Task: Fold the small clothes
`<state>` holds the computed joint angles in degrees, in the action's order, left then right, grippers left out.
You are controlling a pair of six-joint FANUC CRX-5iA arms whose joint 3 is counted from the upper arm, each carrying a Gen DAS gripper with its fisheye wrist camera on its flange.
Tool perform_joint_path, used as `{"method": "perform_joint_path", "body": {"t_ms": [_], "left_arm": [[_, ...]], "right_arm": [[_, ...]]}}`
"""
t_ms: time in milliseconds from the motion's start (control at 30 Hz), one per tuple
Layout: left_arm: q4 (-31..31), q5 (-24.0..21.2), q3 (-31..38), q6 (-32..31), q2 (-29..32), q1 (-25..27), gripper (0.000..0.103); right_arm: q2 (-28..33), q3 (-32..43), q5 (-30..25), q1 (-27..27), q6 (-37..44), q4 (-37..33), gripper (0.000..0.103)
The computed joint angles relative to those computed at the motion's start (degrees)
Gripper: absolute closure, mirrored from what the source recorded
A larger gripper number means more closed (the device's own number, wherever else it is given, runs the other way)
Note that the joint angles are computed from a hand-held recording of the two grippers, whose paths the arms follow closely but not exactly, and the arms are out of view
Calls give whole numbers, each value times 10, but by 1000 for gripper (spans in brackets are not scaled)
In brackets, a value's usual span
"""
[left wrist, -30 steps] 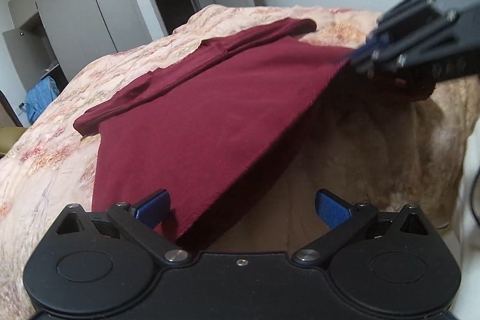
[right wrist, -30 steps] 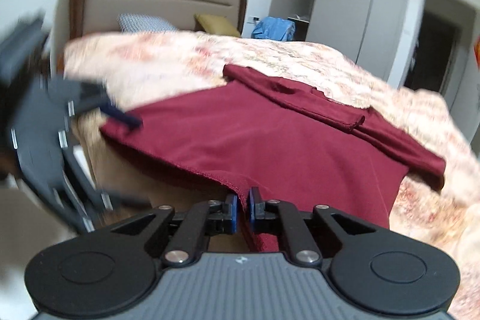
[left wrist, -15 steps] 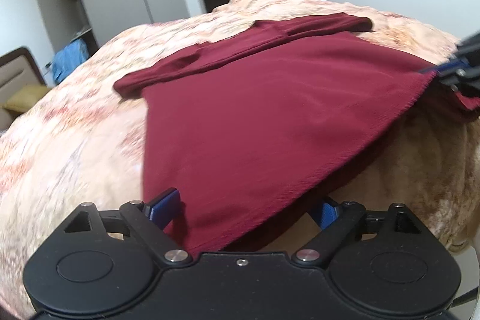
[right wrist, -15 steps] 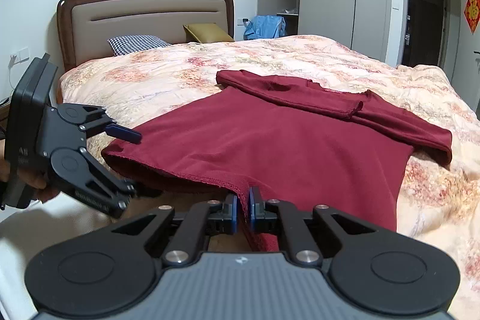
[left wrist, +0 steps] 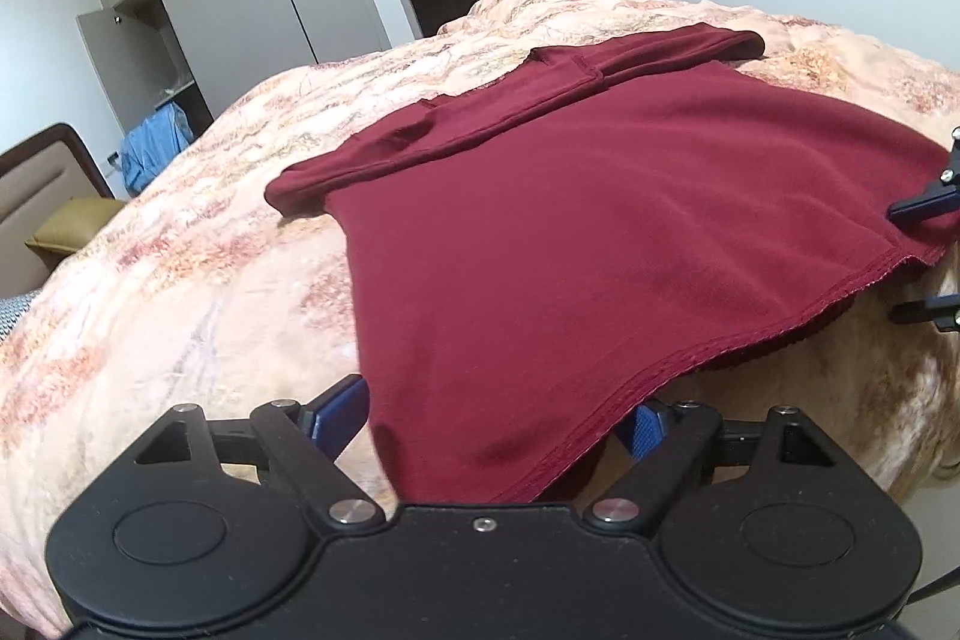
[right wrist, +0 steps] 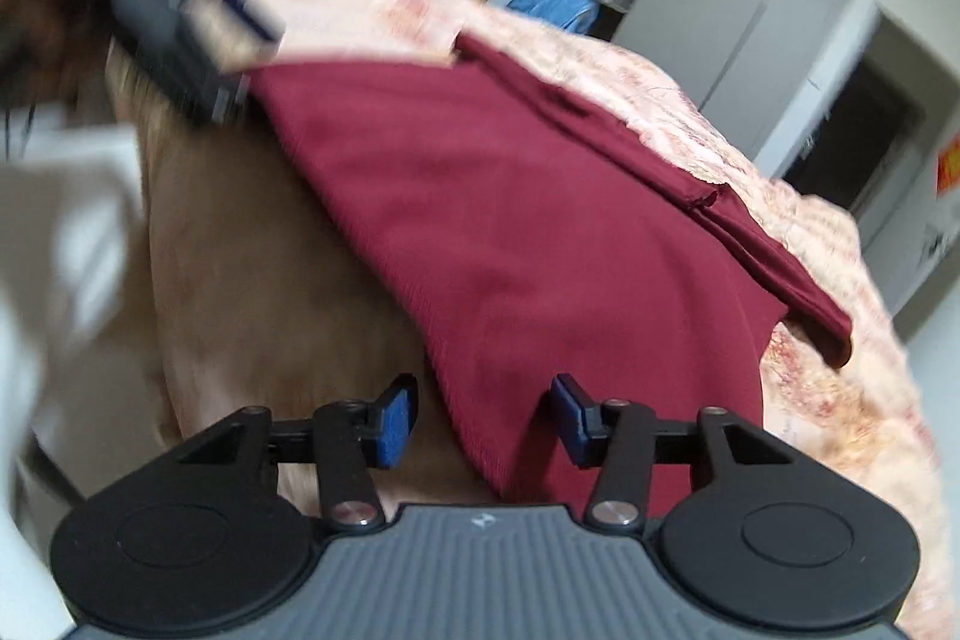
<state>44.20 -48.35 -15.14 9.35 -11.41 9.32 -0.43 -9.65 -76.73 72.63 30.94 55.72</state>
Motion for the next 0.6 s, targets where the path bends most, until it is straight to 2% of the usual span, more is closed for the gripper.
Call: {"method": "perform_joint_path", "body": {"t_ms": [67,200,300,367,400,433,467,500,600], "left_arm": [[2,0,-3,-12,-2,4,19],[8,13,-21,-54,-13,7,22],[21,29,-39,-92,-23,7,27],[43,37,-52,-118,-29,8,42],[55,35,-57,-130,-31,10,56],[68,29,-60,-140,-31,12,70],[82,24,-65,-152,-33,14,77],[95,23,-70,-163,-36,14,89],[132,42,-89,-209,-47,4,99]], "right_arm": [[7,-10,-21,9,16,10,43],[12,-43,-43,18,5,55,44],[18,-56,-63,15,-28,89,62],[17,-60,-66,10,-54,101,72],[15,-64,-66,8,-63,108,78],[17,-64,-70,7,-65,114,89],[18,-64,-73,7,-63,117,90],[19,-61,-76,7,-61,119,90],[17,-58,-82,12,-62,129,93]]}}
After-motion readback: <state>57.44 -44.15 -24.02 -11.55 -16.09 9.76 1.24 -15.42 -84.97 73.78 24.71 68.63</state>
